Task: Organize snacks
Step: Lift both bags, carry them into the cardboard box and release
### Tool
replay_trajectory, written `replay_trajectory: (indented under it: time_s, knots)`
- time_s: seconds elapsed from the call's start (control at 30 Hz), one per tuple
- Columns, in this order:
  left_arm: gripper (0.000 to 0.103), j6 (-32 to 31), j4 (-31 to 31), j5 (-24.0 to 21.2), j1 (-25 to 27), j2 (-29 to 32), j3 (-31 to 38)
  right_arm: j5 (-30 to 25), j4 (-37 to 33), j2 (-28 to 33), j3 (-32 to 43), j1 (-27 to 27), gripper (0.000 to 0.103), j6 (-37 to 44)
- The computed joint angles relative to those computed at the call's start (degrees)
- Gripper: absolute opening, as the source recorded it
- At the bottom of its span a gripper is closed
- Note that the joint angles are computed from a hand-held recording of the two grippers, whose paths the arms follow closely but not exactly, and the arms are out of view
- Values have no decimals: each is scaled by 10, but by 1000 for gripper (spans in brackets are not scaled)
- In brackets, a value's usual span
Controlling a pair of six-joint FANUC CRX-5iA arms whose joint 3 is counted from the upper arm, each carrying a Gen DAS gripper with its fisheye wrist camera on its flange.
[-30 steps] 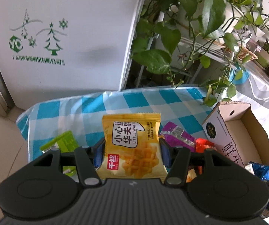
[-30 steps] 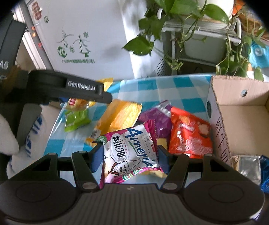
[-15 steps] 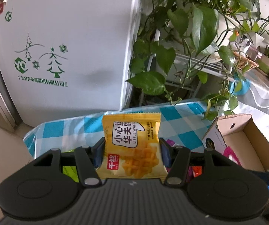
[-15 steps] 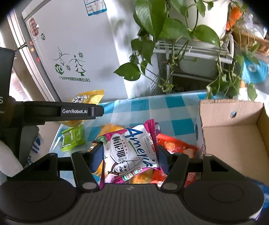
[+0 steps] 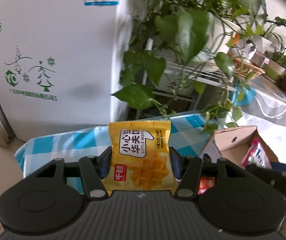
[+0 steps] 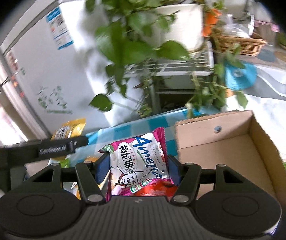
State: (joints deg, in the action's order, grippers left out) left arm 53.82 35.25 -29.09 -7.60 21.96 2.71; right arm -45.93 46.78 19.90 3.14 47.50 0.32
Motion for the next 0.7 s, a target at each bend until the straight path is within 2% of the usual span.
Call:
replay_trajectory:
  time_s: [0.23, 0.5, 0.7]
  knots:
    - [57, -55, 38, 10, -22, -4, -18, -2, 48, -40, -56, -13, 67, -87]
    - [57, -123, 103, 0, -39, -7, -37, -22, 89, -82, -112, -25, 67, -183]
    - [57, -173, 157, -13, -58, -7, -47, -37, 93, -108, -143, -36, 67, -258]
